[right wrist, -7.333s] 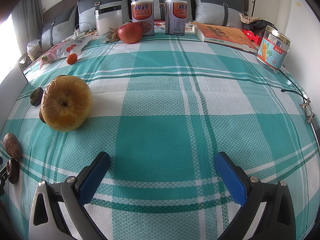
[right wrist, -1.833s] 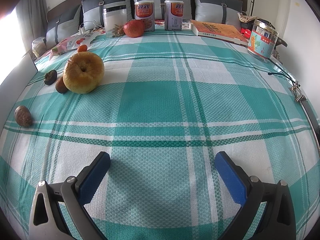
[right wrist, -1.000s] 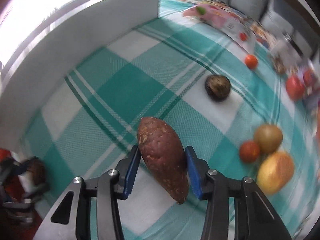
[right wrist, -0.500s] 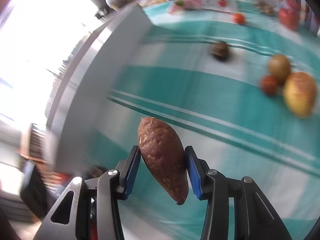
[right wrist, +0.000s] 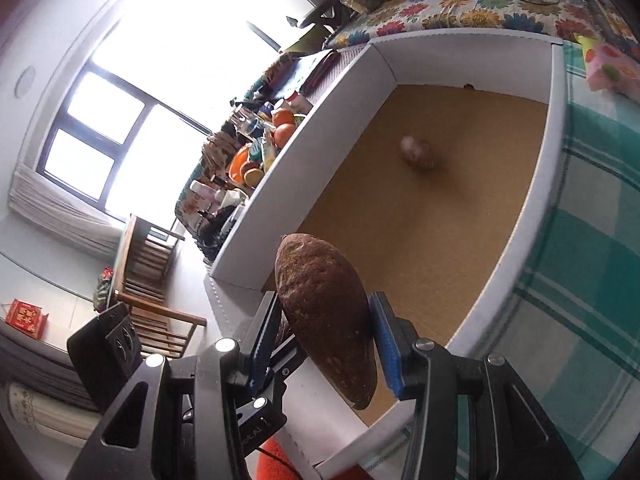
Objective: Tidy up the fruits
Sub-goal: 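Carry the dark fruit in the left tool and sweet potato in the right tool over the box, then open the right tool to drop the sweet potato while the left tool releases the dark fruit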
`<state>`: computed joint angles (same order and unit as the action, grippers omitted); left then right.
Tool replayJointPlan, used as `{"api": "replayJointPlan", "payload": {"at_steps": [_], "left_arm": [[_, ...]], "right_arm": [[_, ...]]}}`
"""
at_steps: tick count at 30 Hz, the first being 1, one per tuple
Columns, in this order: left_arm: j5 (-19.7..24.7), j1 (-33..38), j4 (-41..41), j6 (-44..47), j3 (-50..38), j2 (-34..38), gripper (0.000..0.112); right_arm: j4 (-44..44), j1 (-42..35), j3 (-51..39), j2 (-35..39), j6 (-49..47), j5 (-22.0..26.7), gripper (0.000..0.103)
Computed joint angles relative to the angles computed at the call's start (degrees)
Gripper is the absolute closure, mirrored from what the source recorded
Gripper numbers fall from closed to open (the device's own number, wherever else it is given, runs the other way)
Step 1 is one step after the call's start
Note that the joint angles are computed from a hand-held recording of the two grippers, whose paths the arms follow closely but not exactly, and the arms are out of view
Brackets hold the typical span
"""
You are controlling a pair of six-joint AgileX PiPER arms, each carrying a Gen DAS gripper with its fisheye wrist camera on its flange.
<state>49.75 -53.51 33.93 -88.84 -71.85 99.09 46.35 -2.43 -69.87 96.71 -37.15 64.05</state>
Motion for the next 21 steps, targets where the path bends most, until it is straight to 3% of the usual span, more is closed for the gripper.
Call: {"api": "replayJointPlan", "payload": {"at_steps": [2, 3, 6, 7, 9, 12, 14, 16, 21], "left_arm": [[2.38, -0.70, 1.45, -2.10, 0.68, -0.07, 0.040], [4.65, -1.68, 2.15, -3.47, 0.30, 0.01, 0.035], [6.32, -3.93, 5.13, -6.90, 0.20, 0.08, 0.032], [6.89, -4.61, 5.46, -7.08, -0.57, 0.50, 0.031], [7.64, -5.90, 6.35, -7.75, -1.83, 1.00, 0.031], [8.86, -8.06, 7.50, -8.49, -4.98, 2.66, 0.030], [9.49, -9.60, 7.67, -8.44, -7.50, 3.86, 0.030], [10.12, -11.16, 7.65, -8.00, -10.43, 5.32, 0.030], [13.05, -14.58, 7.42, -5.66, -17.95, 8.82, 0.030]], "right_arm": [[-2.07, 2.54, 2.02, -0.70, -0.51, -4.37, 0.055], [-2.02, 2.94, 3.35, -1.88, -1.83, -6.01, 0.048], [-6.06, 2.31, 4.79, -6.20, -3.19, -10.16, 0.009], [-8.10, 1.97, 6.26, -9.29, -3.90, -12.73, 0.005], [-10.84, -0.10, 7.78, -14.34, -6.37, -14.93, 0.005], [-21.51, -3.61, 13.57, -25.79, -6.80, -23.78, 0.000], [-24.31, -6.98, 15.07, -30.14, -8.81, -26.32, 0.000], [-23.92, -11.26, 15.93, -33.57, -11.86, -27.13, 0.000], [-20.61, -20.28, 15.18, -37.97, -16.55, -23.47, 0.000]]}}
